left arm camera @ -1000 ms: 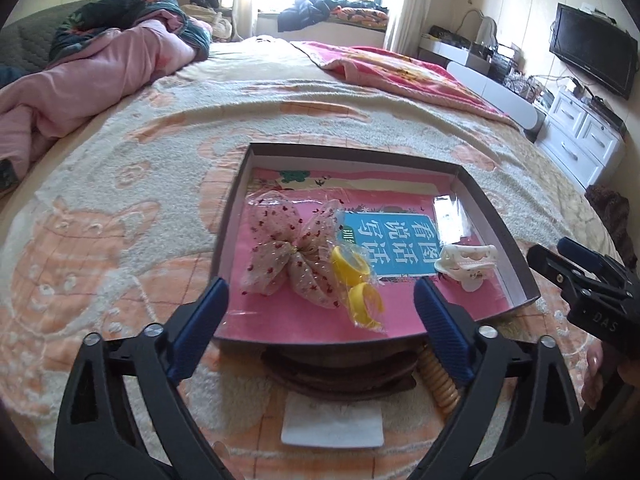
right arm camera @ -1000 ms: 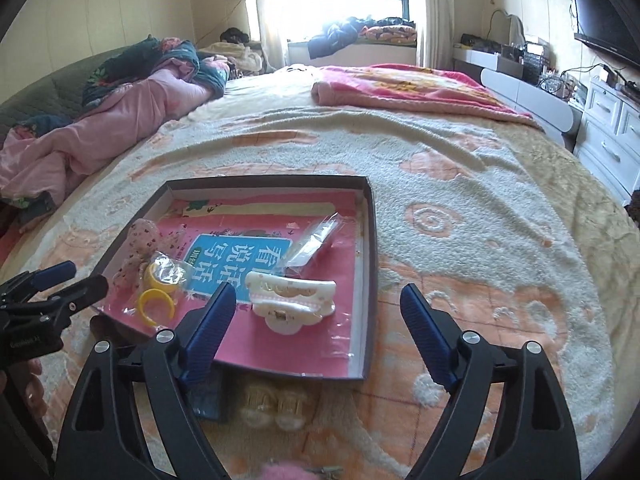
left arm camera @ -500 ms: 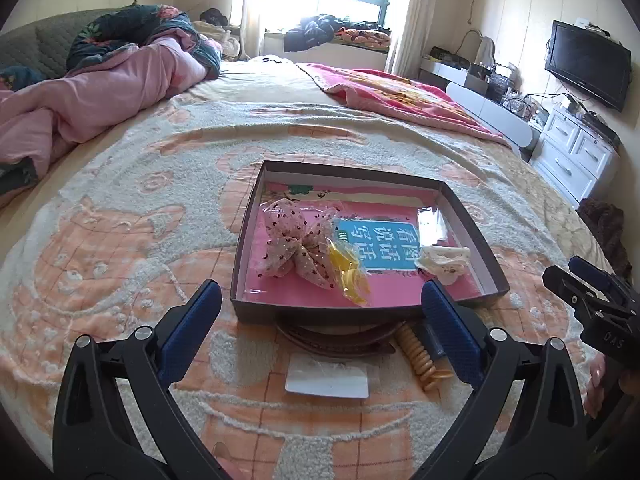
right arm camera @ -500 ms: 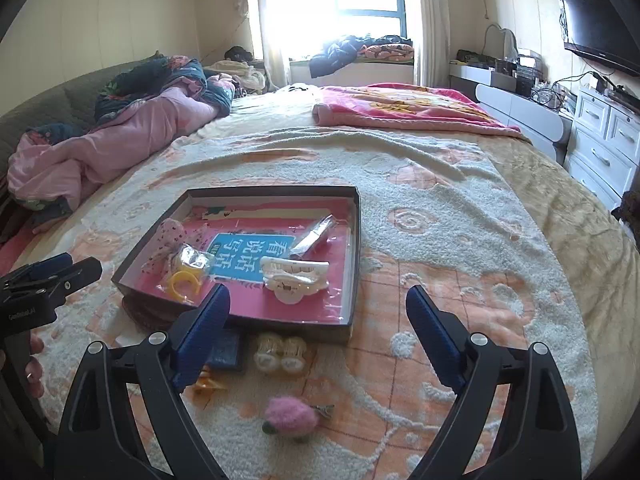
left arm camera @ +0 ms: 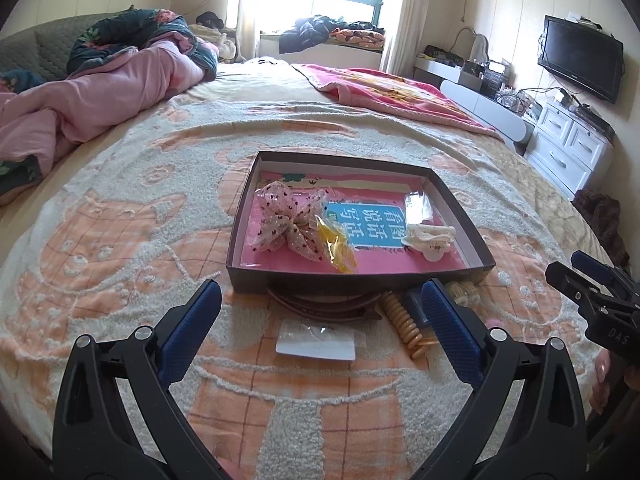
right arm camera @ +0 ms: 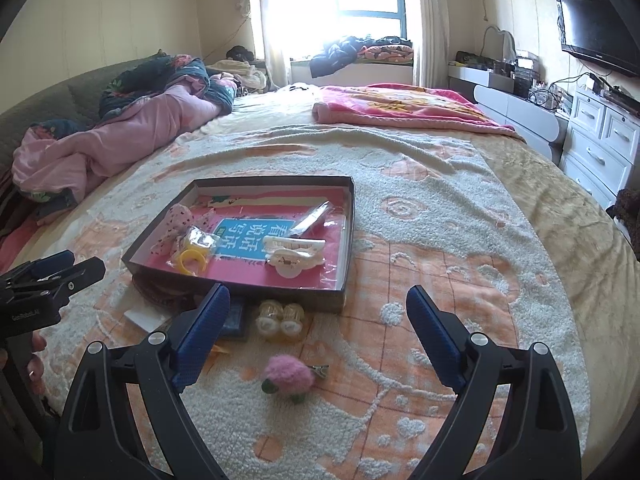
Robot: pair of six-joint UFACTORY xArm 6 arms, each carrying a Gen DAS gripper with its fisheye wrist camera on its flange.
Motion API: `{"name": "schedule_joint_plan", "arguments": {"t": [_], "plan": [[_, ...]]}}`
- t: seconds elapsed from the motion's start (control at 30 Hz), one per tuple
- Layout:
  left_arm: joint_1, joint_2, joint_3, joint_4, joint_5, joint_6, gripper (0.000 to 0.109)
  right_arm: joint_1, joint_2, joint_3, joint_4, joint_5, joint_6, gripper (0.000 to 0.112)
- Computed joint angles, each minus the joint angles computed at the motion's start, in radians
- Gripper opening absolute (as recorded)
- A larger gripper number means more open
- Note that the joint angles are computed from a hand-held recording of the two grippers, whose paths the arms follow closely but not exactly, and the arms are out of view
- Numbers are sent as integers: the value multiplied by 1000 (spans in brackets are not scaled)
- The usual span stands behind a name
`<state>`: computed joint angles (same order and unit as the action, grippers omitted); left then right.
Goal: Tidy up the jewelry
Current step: 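Withdraw both open tools from the tray toward the remaining items, then grasp the white earring card with the left tool while the right tool grasps the pink pompom keychain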
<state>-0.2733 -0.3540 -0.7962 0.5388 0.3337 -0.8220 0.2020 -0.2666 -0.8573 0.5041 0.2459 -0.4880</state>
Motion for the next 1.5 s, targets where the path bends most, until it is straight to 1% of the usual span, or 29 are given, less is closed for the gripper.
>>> {"name": "schedule_joint_plan", "arguments": {"t": [0.4, 0.77, 1.1, 1.5], "plan": [[-9, -43, 68, -31, 10, 13, 92, 10, -52, 73, -32, 27, 14, 87], [-17, -68, 120, -52, 33, 22, 92, 38, -70, 128, -50, 29, 16, 87], [-16, -21, 116, -109, 31, 72, 92, 41, -48, 145, -62, 29, 21, 87], [-16, 52, 91, -152, 14, 112, 92, 18, 40, 112, -44, 36, 29, 87]]}}
